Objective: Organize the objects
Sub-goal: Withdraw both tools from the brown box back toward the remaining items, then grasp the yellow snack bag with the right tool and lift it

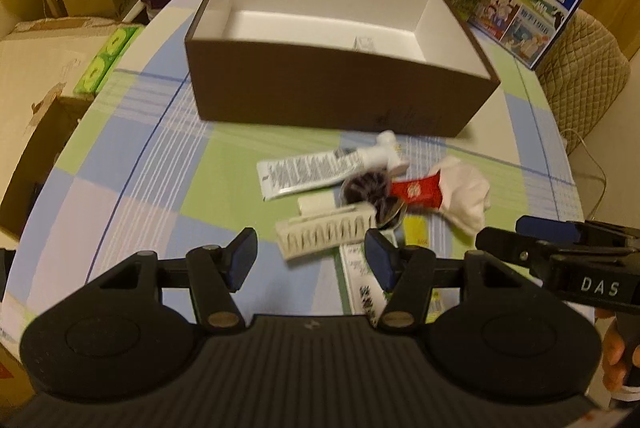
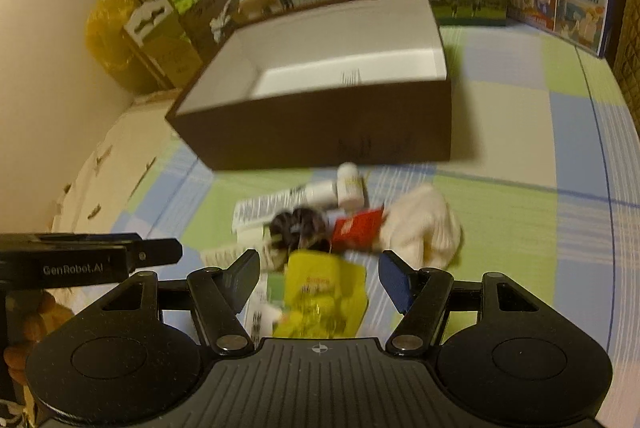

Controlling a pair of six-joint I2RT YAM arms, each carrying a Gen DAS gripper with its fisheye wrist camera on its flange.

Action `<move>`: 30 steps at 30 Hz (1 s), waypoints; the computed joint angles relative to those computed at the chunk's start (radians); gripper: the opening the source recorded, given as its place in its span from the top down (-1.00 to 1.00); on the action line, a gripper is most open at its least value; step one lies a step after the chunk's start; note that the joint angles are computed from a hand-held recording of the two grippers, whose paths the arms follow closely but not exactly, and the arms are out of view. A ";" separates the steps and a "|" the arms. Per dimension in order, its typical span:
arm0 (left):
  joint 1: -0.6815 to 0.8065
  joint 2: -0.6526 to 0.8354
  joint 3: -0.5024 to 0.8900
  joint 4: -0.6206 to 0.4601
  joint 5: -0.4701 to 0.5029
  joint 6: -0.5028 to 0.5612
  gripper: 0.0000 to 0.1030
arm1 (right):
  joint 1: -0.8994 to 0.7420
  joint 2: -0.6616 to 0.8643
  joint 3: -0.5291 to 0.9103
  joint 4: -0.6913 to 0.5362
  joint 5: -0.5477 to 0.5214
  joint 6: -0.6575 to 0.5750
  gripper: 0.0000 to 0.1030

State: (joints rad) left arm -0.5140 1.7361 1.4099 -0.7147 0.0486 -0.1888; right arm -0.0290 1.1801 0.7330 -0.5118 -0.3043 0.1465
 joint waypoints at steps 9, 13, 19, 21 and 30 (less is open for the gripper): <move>0.004 -0.019 -0.073 0.015 -0.008 0.006 -0.07 | 0.064 -0.008 -0.049 -0.009 0.038 0.026 -0.22; 0.005 -0.012 -0.085 0.018 -0.010 0.010 -0.07 | 0.107 0.006 -0.066 0.006 0.067 0.052 -0.22; 0.010 0.019 -0.089 0.033 -0.014 0.023 -0.07 | 0.177 0.087 -0.084 0.072 0.133 0.107 -0.22; 0.013 0.031 -0.089 0.036 -0.017 0.030 -0.07 | 0.189 0.117 -0.087 0.093 0.141 0.127 -0.22; 0.044 0.069 -0.085 0.045 -0.006 0.060 -0.07 | 0.240 0.202 -0.089 0.200 0.220 0.221 -0.22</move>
